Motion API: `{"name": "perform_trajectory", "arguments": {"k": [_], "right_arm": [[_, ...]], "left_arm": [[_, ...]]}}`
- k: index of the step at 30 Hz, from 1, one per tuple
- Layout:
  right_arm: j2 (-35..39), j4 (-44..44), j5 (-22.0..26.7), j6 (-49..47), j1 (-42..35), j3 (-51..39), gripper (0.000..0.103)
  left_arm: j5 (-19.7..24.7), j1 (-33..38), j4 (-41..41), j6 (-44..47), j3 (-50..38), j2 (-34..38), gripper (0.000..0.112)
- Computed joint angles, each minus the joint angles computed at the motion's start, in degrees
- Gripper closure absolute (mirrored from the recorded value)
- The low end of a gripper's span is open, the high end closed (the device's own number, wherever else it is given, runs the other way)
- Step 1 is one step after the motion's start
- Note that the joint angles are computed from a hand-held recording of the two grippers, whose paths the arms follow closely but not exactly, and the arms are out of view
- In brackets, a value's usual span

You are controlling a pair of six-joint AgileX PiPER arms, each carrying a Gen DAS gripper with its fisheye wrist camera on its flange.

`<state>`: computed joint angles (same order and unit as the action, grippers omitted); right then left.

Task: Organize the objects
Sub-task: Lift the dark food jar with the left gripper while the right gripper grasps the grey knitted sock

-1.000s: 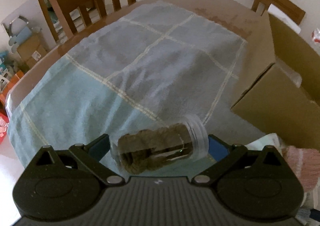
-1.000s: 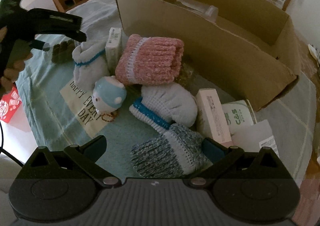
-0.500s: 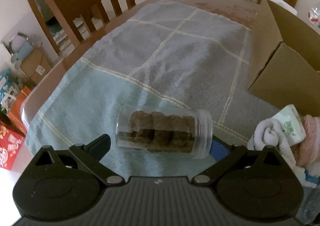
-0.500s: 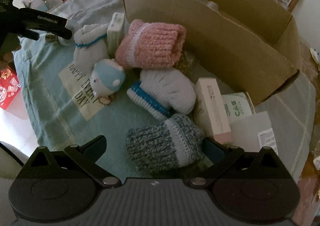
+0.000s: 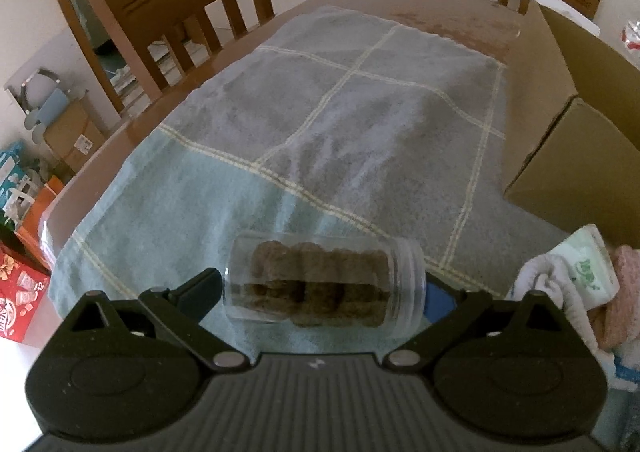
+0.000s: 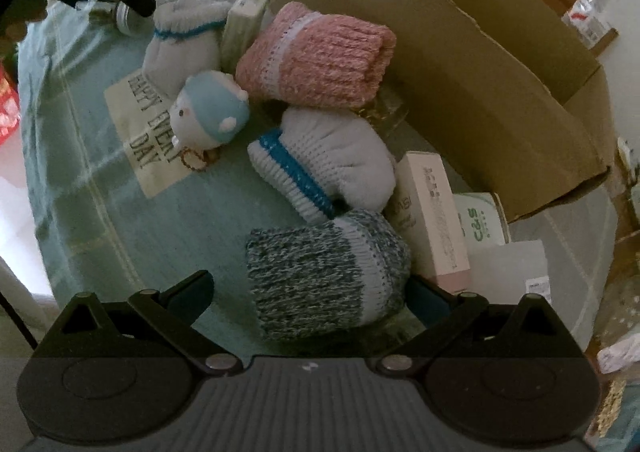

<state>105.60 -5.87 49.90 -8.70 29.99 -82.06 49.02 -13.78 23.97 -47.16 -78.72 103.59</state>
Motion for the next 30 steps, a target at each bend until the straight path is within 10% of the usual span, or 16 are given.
{"name": "perform_trajectory", "arguments": {"k": [5,17,30], "right_arm": [[-1.5,-3.6,-0.5,2.9,0.4,0.9,0.024],[-4.1,1.7,-0.3,-0.5,-2.1,1.2,0.038],[-2.9,7.1,1.9,-2.7,-3.0,-2.5,0.028]], "left_arm": [[-0.2,-0.2,-0.4,1.6,0.4,-0.5,0.021],[-1.0,-0.7,-1.3,9.0,1.3,-2.7,0.021],[-0.7,-1.8,-4.0,20.4,1.2,-6.0,0.021]]}}
